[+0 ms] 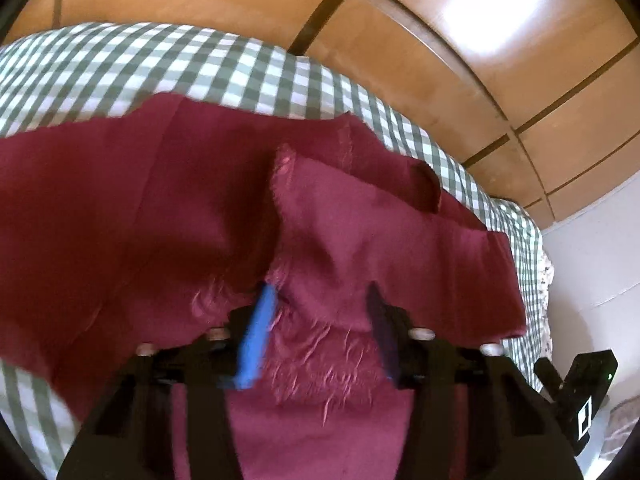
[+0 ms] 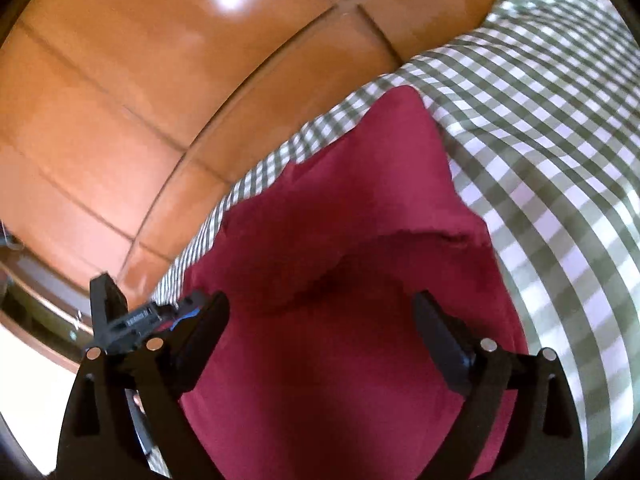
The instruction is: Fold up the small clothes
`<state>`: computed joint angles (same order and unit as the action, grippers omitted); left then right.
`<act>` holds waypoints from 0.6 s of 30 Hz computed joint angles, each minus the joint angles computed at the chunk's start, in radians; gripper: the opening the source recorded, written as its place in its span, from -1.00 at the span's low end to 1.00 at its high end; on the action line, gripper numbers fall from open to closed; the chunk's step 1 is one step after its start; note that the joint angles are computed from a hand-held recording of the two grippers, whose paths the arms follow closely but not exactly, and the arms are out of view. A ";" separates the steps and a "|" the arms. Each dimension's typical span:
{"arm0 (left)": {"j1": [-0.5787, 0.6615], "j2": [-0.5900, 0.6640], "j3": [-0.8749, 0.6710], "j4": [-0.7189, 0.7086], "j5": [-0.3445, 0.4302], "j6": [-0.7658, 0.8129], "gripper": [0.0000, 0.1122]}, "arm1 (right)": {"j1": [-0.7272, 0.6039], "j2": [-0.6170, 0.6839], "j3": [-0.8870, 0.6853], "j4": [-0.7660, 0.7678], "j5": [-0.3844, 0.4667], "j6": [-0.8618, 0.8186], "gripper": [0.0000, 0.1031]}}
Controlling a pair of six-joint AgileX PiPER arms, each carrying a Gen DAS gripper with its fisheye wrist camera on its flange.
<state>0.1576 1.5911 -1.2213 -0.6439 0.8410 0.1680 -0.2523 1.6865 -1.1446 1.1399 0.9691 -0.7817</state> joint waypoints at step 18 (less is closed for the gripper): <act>0.108 -0.116 0.148 -0.012 -0.068 0.148 -0.94 | 0.027 -0.036 -0.036 -0.150 0.051 -0.026 0.81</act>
